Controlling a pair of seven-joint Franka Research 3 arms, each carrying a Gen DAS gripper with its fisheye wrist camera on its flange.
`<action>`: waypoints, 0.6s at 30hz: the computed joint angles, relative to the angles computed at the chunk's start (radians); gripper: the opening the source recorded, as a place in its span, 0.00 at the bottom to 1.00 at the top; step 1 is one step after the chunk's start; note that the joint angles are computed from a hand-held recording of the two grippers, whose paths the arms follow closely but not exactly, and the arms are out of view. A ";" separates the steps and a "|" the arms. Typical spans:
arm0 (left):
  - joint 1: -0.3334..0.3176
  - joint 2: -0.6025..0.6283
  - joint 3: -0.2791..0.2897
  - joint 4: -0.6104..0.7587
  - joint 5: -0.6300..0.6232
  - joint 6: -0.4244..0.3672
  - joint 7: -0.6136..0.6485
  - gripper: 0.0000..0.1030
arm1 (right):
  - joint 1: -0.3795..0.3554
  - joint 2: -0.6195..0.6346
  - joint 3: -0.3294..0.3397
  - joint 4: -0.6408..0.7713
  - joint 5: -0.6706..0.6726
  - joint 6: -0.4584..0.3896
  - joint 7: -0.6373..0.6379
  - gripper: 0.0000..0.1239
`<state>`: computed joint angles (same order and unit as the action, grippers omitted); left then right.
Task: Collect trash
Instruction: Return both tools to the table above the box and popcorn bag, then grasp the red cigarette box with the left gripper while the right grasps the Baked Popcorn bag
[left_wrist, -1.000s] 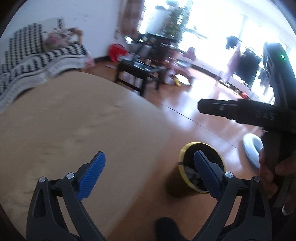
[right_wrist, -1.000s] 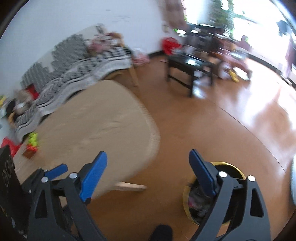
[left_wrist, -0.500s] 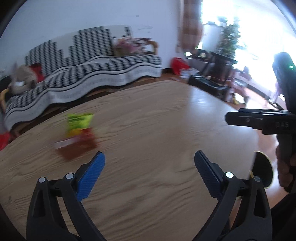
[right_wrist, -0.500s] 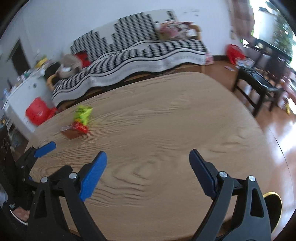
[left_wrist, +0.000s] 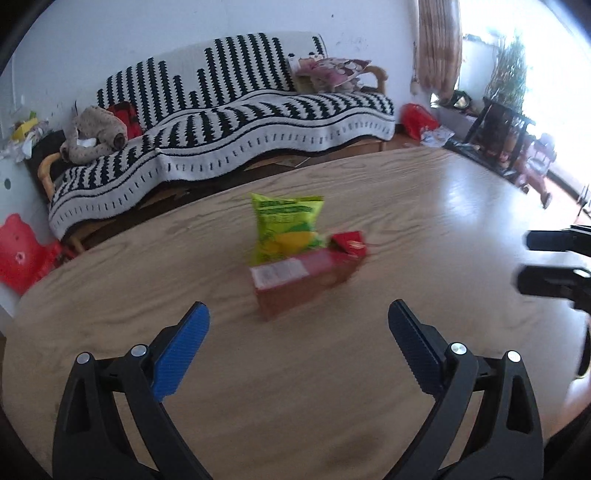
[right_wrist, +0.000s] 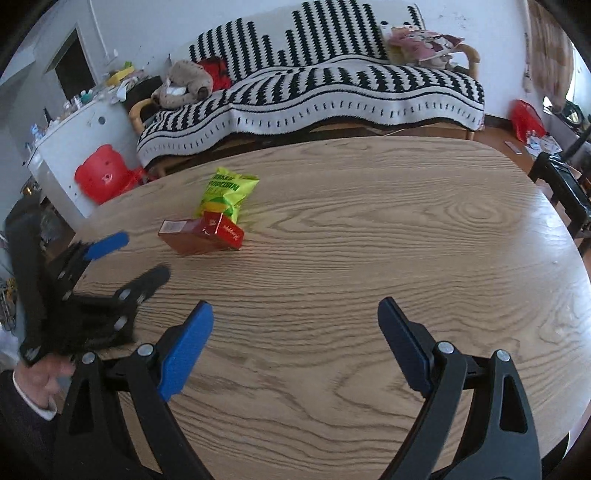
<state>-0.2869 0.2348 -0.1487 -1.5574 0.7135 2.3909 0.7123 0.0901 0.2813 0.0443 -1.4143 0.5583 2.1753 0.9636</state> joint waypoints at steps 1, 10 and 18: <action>0.009 0.020 0.003 0.018 -0.008 0.007 0.017 0.92 | 0.001 0.006 0.000 0.008 -0.003 -0.005 0.000 0.71; 0.053 0.123 0.009 0.106 -0.137 0.116 0.195 0.91 | -0.009 0.099 0.003 0.122 -0.033 -0.064 0.037 0.71; 0.018 0.124 0.024 0.098 -0.138 0.105 0.285 0.50 | -0.007 0.153 0.020 0.191 -0.038 -0.095 0.061 0.71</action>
<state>-0.2687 0.3593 -0.1244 -1.4590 0.5758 2.4957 0.9971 0.0827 0.4347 0.0646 -1.2238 0.5207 2.0803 1.0245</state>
